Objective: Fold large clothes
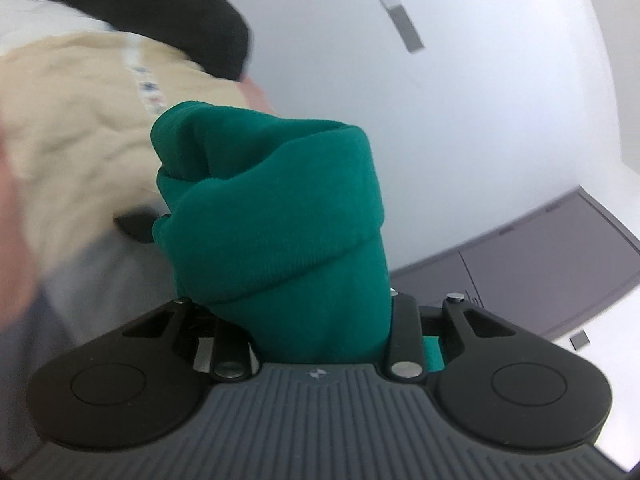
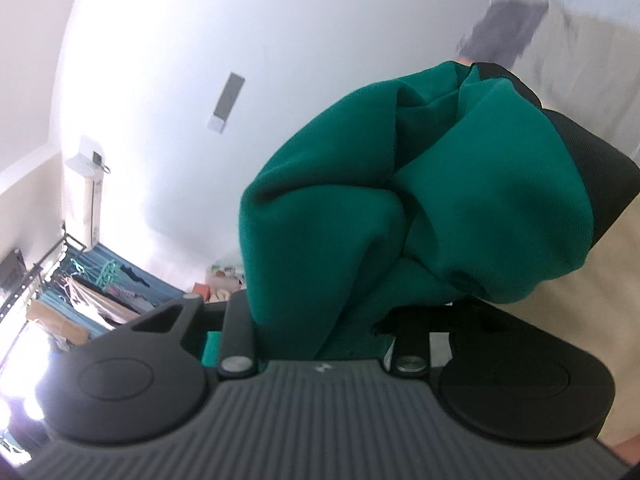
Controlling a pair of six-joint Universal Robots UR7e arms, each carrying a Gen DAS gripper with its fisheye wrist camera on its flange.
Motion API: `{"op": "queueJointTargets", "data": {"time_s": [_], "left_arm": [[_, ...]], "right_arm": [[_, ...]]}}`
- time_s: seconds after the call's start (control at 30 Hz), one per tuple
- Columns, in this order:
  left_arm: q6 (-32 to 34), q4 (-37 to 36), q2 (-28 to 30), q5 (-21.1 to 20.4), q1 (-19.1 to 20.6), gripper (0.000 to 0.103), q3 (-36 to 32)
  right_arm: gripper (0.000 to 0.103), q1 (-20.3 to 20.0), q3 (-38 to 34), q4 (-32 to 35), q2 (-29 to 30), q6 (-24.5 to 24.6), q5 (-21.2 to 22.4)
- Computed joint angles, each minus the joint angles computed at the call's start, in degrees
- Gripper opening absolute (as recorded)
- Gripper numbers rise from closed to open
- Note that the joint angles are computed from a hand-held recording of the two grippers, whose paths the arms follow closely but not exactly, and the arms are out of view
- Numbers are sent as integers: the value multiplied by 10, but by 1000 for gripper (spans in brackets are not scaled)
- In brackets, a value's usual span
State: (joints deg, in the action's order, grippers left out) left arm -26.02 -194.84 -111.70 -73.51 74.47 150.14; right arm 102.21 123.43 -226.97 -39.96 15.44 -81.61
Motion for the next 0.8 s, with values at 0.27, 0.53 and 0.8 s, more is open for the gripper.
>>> {"op": "queueJointTargets", "data": {"time_s": [0.27, 0.53, 0.8], "left_arm": [[-27, -75, 166, 38, -115, 38, -61], [0, -103, 346, 14, -130, 38, -190], [29, -121, 481, -18, -79, 38, -291]], "right_arm": [[39, -38, -9, 16, -79, -19, 13], [39, -95, -48, 46, -116, -31, 49], [39, -157, -108, 77, -75, -59, 90]]}}
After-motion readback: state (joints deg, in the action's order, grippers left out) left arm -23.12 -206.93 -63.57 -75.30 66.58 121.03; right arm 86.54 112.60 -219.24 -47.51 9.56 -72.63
